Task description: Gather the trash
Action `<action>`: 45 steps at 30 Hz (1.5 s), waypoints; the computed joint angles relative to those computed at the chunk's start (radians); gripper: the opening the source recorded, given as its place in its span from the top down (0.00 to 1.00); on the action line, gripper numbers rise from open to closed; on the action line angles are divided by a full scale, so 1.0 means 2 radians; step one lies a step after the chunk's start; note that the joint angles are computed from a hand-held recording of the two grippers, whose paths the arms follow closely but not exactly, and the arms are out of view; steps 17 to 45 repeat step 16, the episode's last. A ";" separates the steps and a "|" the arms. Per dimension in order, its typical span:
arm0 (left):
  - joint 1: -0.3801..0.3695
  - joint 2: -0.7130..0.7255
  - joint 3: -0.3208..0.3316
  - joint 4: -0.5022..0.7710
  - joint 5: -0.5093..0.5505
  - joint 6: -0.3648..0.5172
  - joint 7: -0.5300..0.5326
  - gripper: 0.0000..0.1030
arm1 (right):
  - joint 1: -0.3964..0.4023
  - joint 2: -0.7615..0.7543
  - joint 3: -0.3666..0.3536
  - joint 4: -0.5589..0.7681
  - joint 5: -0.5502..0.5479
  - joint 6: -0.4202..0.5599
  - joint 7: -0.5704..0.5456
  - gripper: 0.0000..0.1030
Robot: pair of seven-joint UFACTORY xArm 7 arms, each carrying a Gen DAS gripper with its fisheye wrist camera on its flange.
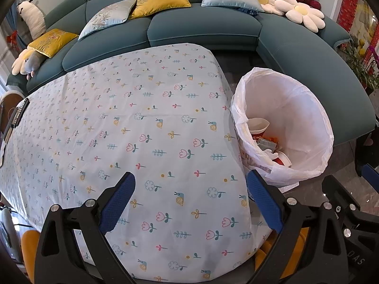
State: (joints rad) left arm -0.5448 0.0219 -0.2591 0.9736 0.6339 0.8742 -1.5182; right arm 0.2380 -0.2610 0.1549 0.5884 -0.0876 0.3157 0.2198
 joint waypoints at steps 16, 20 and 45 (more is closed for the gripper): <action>0.000 -0.002 -0.001 -0.005 0.014 -0.012 -0.001 0.12 | -0.001 0.000 0.001 -0.002 -0.004 0.000 0.004 0.07; 0.000 -0.002 -0.001 -0.005 0.014 -0.012 -0.001 0.12 | -0.001 0.000 0.001 -0.002 -0.004 0.000 0.004 0.07; 0.000 -0.002 -0.001 -0.005 0.014 -0.012 -0.001 0.12 | -0.001 0.000 0.001 -0.002 -0.004 0.000 0.004 0.07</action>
